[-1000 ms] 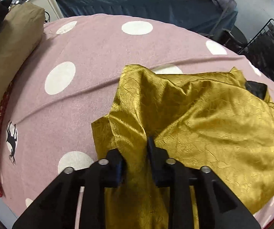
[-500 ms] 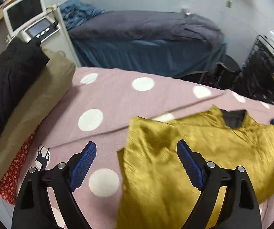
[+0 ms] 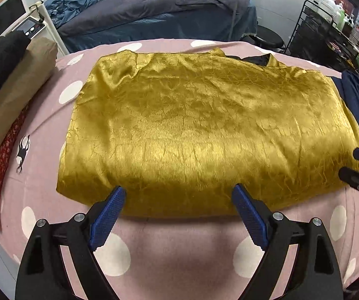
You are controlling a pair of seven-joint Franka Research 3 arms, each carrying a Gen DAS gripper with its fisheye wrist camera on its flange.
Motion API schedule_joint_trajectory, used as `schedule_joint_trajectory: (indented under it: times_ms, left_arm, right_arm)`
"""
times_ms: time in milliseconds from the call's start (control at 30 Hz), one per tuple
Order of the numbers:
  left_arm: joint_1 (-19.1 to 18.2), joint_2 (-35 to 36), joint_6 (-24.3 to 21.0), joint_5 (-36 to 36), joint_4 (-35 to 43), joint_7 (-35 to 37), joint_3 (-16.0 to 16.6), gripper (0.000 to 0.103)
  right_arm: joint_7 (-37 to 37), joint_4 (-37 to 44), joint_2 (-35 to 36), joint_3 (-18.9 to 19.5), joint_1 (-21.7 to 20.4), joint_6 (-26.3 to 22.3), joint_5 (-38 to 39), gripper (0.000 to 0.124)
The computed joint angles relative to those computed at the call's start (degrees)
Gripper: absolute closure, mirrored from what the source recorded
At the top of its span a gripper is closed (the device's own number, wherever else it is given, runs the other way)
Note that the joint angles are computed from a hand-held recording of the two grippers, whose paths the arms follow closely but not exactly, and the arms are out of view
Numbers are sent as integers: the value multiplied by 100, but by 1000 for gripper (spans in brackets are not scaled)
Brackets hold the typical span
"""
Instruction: Fold large clothes
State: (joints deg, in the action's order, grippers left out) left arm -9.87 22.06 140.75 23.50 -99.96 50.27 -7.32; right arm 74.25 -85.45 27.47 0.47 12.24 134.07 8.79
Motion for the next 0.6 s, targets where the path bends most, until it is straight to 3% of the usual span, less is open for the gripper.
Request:
schedule_joint_trajectory:
  times_ms: [67, 133, 300, 600]
  left_arm:
    - [-37, 129, -12, 75, 165, -110, 56, 17]
    - [-28, 349, -20, 78, 458, -71, 67, 10]
    - [-107, 1144, -753, -1, 1610, 452, 61, 8]
    - [-135, 2114, -1554, -435, 3047, 1142, 59, 5]
  right_arm:
    - [209, 217, 148, -40, -3, -125, 34, 62]
    - [463, 599, 413, -104, -16, -307, 20, 62]
    - [939, 1447, 991, -152, -92, -900, -37, 56]
    - [1224, 2320, 1615, -187, -88, -1422, -217, 43]
